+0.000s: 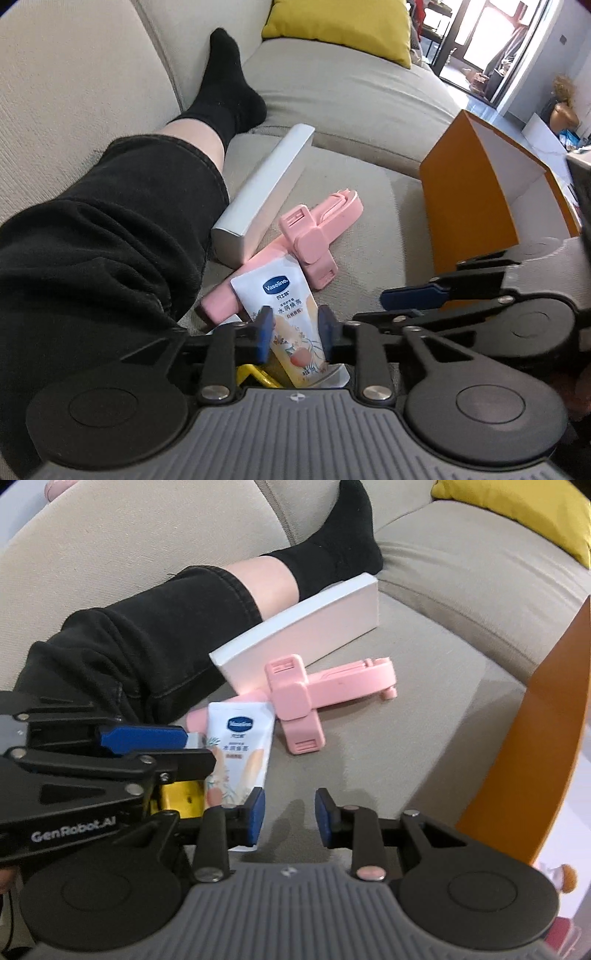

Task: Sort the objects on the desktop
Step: 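Grasp the white Vaseline tube with the left gripper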

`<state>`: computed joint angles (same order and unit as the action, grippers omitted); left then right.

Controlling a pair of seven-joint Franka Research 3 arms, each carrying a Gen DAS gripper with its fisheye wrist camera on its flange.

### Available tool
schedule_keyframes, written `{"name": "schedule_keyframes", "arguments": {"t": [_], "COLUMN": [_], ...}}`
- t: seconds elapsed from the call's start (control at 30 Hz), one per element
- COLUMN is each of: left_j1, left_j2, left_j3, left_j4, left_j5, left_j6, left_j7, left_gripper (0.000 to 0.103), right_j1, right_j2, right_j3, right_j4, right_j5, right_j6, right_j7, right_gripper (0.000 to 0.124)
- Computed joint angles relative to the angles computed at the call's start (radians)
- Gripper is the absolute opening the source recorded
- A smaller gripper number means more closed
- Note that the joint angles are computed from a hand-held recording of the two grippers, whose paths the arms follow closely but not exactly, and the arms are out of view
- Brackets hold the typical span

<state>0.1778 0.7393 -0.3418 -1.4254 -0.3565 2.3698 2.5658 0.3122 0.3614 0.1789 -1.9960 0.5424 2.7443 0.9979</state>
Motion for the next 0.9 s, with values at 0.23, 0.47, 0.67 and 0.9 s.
{"name": "schedule_keyframes", "arguments": {"t": [0.23, 0.47, 0.67, 0.9], "left_j1": [-0.021, -0.071, -0.108, -0.107], "left_j2": [0.046, 0.042, 0.067, 0.083], "left_j3": [0.012, 0.047, 0.07, 0.054], "left_j4": [0.056, 0.041, 0.065, 0.067], "left_j5": [0.021, 0.105, 0.172, 0.216], "left_j6": [-0.03, 0.026, 0.065, 0.109], "left_j7": [-0.046, -0.133, -0.254, -0.313], "left_gripper": [0.038, 0.039, 0.039, 0.054], "right_j1": [0.031, 0.022, -0.009, -0.01], "right_j2": [0.021, 0.046, 0.085, 0.086], "right_j3": [-0.042, -0.048, -0.034, -0.042], "right_j4": [0.024, 0.075, 0.148, 0.158], "right_j5": [-0.098, -0.137, -0.091, -0.102], "right_j6": [-0.016, -0.091, -0.175, -0.171], "right_j7": [0.072, 0.117, 0.113, 0.112], "right_gripper": [0.032, 0.031, 0.031, 0.032]}}
